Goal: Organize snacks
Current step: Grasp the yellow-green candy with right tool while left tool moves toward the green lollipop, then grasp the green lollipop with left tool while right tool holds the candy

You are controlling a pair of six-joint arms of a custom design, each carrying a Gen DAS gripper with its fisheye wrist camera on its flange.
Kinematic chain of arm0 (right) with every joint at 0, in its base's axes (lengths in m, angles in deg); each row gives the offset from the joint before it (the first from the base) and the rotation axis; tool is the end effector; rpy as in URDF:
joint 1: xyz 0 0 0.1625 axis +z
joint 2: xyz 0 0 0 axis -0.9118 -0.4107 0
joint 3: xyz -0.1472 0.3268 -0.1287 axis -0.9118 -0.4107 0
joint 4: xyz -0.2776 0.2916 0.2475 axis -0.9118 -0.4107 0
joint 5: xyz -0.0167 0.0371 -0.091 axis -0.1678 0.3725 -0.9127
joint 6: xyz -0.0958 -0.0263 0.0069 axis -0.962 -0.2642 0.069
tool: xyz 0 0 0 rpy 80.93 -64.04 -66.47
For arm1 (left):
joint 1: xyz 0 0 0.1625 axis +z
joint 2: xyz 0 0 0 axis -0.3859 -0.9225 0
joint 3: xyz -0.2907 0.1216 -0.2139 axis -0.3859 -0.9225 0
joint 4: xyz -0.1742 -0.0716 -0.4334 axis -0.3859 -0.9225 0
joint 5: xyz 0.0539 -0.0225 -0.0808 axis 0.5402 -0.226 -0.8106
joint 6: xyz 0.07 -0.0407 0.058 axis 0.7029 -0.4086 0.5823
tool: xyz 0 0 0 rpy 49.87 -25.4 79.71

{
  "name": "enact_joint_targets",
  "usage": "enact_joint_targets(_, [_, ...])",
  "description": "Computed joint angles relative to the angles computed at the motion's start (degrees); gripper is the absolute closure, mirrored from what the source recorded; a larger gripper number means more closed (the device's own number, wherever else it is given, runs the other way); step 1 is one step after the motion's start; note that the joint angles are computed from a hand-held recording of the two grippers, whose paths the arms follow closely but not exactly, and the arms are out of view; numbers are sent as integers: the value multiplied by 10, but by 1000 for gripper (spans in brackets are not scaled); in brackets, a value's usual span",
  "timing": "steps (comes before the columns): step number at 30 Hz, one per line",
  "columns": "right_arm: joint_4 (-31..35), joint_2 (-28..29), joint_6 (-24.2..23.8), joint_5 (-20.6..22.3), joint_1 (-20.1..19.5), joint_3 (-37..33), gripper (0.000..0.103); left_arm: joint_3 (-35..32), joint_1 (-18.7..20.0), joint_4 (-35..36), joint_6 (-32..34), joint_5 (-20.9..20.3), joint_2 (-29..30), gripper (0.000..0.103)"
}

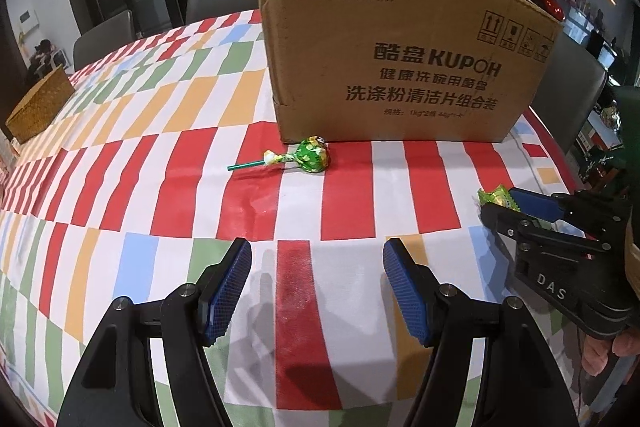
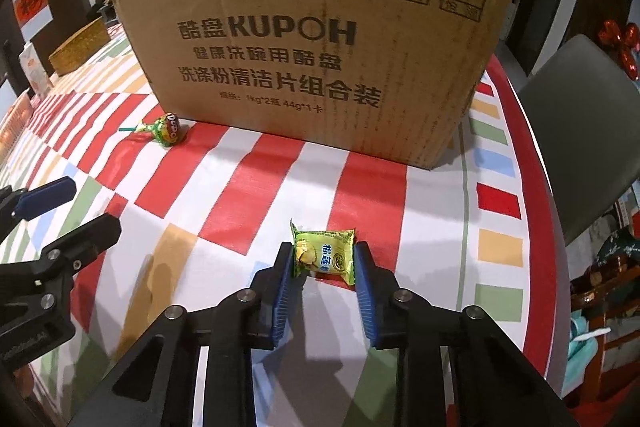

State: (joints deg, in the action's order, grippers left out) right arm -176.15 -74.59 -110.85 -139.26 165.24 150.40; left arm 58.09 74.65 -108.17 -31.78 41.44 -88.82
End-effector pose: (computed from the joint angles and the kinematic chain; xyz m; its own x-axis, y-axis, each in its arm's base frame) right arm 0.1808 -0.6572 0.1592 -0.7039 -0.1037 0.7027 -0.4422 0.8382 -0.3192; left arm -0.2493 -0.6538 0.1255 -0.6779 0.2268 -0.6993 0.5512 0.7863 -0.2792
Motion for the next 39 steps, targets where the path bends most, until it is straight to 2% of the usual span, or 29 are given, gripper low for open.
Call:
enact_joint_targets(3, [-5, -1, -2, 7, 5, 0, 73, 2, 6, -19, 27, -13, -4, 35])
enact_joint_targets(11, [-28, 15, 11, 19, 26, -13, 72, -20, 26, -57, 148, -59, 5, 35])
enact_joint_targets(18, [-19, 47, 40, 17, 34, -51, 72, -84, 51, -32, 212, -97, 38, 36])
enact_joint_targets(22, [-17, 54, 47, 14, 36, -61, 72, -115, 59, -19, 250, -106, 59, 37])
enact_joint_targets(29, [-3, 62, 61, 11, 32, -71, 72, -147, 63, -23, 306, -105, 91, 47])
enact_joint_targets(37, [8, 64, 71, 12, 29, -73, 72, -166, 66, -19, 314, -93, 115, 56])
enact_joint_targets(39, [9, 64, 72, 15, 28, -73, 72, -169, 68, -7, 301, -101, 114, 74])
